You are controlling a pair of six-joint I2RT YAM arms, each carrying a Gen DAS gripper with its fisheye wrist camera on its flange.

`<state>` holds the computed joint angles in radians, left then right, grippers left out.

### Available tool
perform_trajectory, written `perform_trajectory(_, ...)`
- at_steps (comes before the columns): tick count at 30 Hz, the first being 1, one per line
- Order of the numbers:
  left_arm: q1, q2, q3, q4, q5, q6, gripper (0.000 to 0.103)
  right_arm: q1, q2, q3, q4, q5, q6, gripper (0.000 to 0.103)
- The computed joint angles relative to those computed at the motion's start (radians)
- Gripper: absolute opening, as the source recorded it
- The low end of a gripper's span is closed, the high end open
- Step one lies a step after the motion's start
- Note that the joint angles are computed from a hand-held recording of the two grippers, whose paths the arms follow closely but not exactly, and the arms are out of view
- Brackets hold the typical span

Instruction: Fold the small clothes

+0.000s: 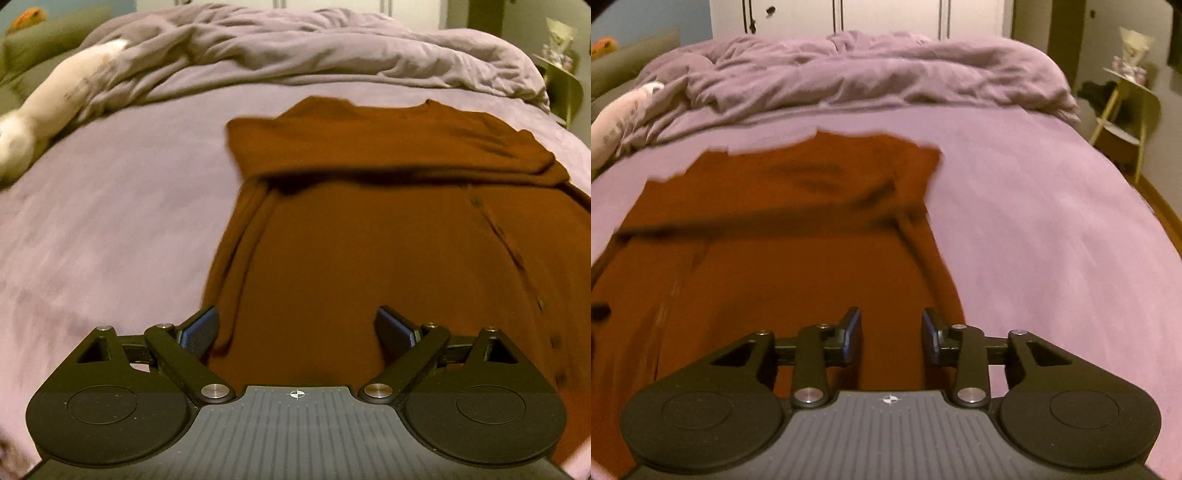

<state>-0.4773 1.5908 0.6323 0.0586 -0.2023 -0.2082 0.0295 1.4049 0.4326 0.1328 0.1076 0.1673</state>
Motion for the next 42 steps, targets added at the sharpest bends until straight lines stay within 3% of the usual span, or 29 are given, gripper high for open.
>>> perform_trajectory(3, 0.006, -0.147, -0.095, -0.079, 0.016, -0.071, 0.096, -0.009, -0.319, -0.209, -0.121, -0.014, 0.033, 0.044)
perform_trajectory(6, 0.017, -0.218, -0.137, -0.146, 0.031, -0.124, 0.096, -0.022, -0.548, -0.275, -0.277, -0.032, 0.049, 0.050)
perform_trajectory(7, 0.020, -0.222, -0.135, -0.176, 0.034, -0.136, 0.094, -0.011, -0.570, -0.270, -0.326, 0.003, 0.065, 0.055)
perform_trajectory(9, 0.035, -0.231, -0.139, -0.205, 0.071, -0.140, 0.088, -0.037, -0.601, -0.269, -0.379, 0.005, 0.075, 0.055)
perform_trajectory(12, 0.057, -0.247, -0.146, -0.224, 0.115, -0.145, 0.083, -0.150, -0.662, -0.284, -0.428, -0.120, 0.057, 0.054)
perform_trajectory(18, 0.123, -0.285, -0.164, -0.248, 0.221, -0.120, 0.064, -0.310, -0.611, -0.295, -0.401, -0.332, 0.035, 0.038)
perform_trajectory(23, 0.174, -0.315, -0.170, -0.283, 0.301, -0.079, 0.031, -0.339, -0.494, -0.298, -0.308, -0.393, 0.044, 0.017)
perform_trajectory(26, 0.207, -0.320, -0.173, -0.290, 0.362, -0.060, 0.020, -0.361, -0.459, -0.302, -0.273, -0.432, 0.039, 0.010)
perform_trajectory(30, 0.283, -0.308, -0.189, -0.258, 0.479, -0.061, 0.018, -0.399, -0.421, -0.301, -0.247, -0.479, 0.034, 0.009)
perform_trajectory(32, 0.314, -0.287, -0.188, -0.248, 0.531, -0.055, 0.027, -0.429, -0.395, -0.297, -0.237, -0.508, 0.024, 0.008)
perform_trajectory(35, 0.308, -0.265, -0.165, -0.265, 0.550, -0.018, 0.031, -0.456, -0.345, -0.281, -0.231, -0.533, 0.011, 0.009)
perform_trajectory(36, 0.300, -0.264, -0.159, -0.272, 0.548, -0.007, 0.031, -0.468, -0.325, -0.271, -0.235, -0.547, 0.001, 0.009)
perform_trajectory(39, 0.284, -0.260, -0.148, -0.279, 0.536, 0.003, 0.014, -0.485, -0.273, -0.239, -0.250, -0.572, -0.037, 0.010)
perform_trajectory(42, 0.279, -0.281, -0.148, -0.277, 0.545, -0.004, 0.011, -0.491, -0.255, -0.220, -0.269, -0.587, -0.076, 0.009)
